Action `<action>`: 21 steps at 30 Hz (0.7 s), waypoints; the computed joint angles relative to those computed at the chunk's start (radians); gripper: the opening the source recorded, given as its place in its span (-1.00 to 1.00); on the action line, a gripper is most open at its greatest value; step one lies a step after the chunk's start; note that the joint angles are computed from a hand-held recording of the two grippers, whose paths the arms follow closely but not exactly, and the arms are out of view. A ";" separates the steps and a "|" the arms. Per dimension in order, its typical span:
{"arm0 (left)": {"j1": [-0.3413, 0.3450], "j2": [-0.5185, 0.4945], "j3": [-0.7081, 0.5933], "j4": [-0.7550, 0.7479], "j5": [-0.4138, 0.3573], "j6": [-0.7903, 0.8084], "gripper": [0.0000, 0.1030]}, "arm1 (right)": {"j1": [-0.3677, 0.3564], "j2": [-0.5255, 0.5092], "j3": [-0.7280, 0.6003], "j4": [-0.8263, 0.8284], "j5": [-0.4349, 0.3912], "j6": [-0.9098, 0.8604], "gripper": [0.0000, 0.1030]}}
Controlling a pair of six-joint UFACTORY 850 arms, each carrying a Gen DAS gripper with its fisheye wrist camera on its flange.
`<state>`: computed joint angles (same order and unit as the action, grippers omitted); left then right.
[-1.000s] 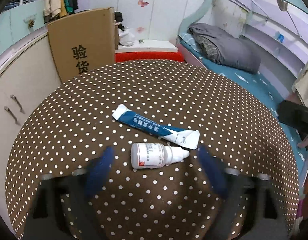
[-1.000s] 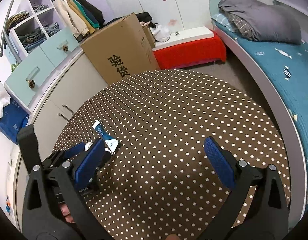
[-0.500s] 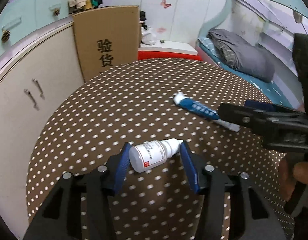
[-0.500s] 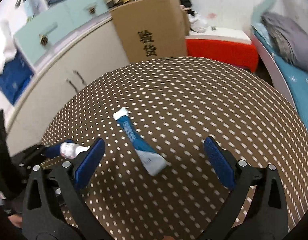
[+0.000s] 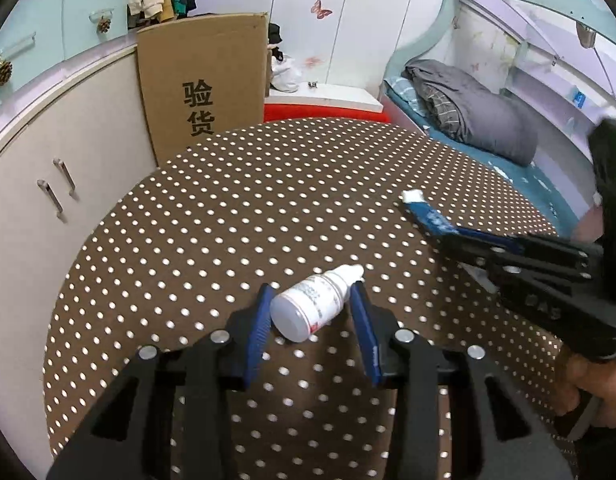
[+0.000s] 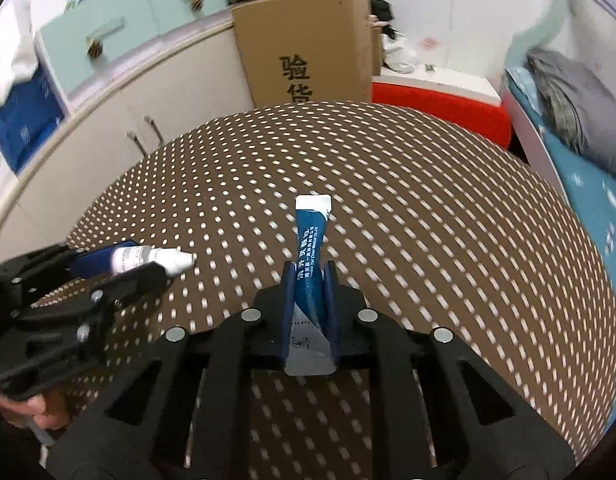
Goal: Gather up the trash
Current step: 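Grasp the white medicine bottle with the left tool while the right tool grasps the blue-white tube, then carry both items over the bin and open both tools to drop them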
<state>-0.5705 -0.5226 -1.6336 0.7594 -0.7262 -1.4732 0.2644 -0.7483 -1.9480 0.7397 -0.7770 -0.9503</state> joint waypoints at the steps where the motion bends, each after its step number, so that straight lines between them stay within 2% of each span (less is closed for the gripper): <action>1: -0.004 -0.004 -0.006 -0.006 0.000 0.009 -0.24 | -0.010 0.011 0.016 0.010 0.003 -0.003 -0.71; 14: -0.063 -0.029 -0.082 0.016 0.003 0.016 -0.24 | -0.141 0.131 0.134 0.181 -0.019 -0.092 -0.71; 21: -0.093 -0.095 -0.253 0.054 -0.014 0.063 -0.24 | -0.210 0.174 0.135 0.287 -0.017 -0.156 -0.71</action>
<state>-0.6639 -0.6178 -1.8870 0.8130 -0.7399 -1.4099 0.0548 -0.5748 -1.8132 1.0265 -0.7945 -1.1068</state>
